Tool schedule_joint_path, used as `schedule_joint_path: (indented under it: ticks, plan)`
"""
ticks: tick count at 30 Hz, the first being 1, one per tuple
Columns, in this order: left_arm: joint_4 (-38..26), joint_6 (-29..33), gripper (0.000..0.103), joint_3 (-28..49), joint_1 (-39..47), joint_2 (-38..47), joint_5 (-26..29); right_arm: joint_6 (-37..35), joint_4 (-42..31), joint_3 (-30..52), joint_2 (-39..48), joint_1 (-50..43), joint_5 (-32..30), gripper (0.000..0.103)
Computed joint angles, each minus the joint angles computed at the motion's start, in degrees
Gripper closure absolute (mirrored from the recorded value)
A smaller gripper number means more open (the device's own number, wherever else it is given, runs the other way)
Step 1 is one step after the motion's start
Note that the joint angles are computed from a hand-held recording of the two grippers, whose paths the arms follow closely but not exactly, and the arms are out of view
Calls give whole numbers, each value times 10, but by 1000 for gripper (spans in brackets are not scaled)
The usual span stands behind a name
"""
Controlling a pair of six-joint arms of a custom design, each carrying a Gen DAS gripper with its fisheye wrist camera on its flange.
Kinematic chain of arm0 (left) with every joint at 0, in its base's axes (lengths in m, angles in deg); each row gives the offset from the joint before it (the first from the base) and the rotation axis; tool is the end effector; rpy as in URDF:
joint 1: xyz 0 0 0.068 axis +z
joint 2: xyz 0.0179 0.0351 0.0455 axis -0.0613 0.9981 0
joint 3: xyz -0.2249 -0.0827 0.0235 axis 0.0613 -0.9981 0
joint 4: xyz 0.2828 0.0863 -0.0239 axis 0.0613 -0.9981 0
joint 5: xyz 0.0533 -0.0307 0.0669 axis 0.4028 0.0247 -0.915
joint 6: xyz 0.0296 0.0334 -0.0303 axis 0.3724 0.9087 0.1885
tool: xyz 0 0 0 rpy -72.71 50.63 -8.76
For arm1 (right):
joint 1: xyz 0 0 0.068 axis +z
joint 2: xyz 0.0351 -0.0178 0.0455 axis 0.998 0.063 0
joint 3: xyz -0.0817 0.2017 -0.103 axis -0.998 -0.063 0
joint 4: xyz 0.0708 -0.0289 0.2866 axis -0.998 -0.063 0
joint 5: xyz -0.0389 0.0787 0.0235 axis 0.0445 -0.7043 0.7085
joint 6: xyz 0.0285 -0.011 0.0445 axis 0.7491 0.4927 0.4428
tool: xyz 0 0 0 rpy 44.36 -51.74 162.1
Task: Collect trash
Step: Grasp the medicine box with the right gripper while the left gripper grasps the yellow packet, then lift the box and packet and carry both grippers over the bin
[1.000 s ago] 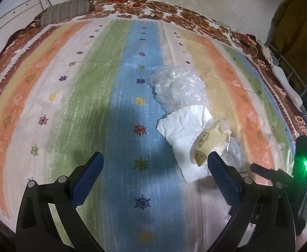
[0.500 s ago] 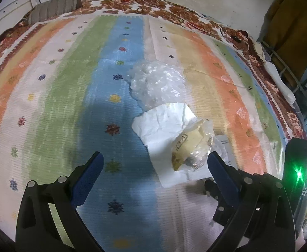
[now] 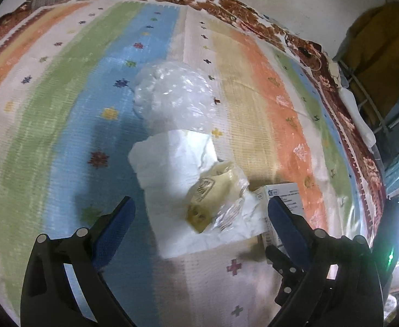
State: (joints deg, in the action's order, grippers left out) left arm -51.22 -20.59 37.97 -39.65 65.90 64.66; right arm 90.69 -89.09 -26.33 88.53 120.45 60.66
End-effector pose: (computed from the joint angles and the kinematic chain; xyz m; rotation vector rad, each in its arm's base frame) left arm 0.2034 -0.1504 0.0867 -0.0102 2.6312 -0.5374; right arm 0.1666 0.1056 0.0648 -0.1971 2.7322 0.0488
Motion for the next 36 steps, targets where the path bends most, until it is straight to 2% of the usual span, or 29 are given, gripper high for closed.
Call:
schedule_joint_path:
  ticks: [2,4,8,11,13,15,16,19,26,29,36]
  plan:
    - [8,-3,11,13,-10,26,-2,-18,0,0,0,-22,-1,37]
    - [7,-4,17,32,-21,59,-6,-44,-1,-6,-13,-56,-13,37]
    - [13,-10,24,53,-30,102,-11,-76,8,-17,-28,-114,-53,37]
    - [12,-14,37,66,-41,124,-20,-96,23,-21,-15,-121,-53,37]
    - [1,-13,54,77,-51,135,-31,-96,26,-23,-14,-124,-55,37]
    - [-14,-10,58,87,-60,141,-46,-92,28,-20,-11,-128,-61,37]
    - [-17,-8,65,86,-59,141,-47,-90,28,-19,-9,-128,-63,37]
    - [-11,11,71,70,-52,123,-42,-90,27,-10,6,-119,-59,37]
    - [-34,12,75,31,-23,36,-16,-68,12,1,0,-112,-76,37]
    - [-53,15,75,16,-12,-8,-11,-60,6,6,2,-101,-104,37]
    - [-112,32,77,-8,34,-81,-3,-26,-19,12,-29,-34,-92,37]
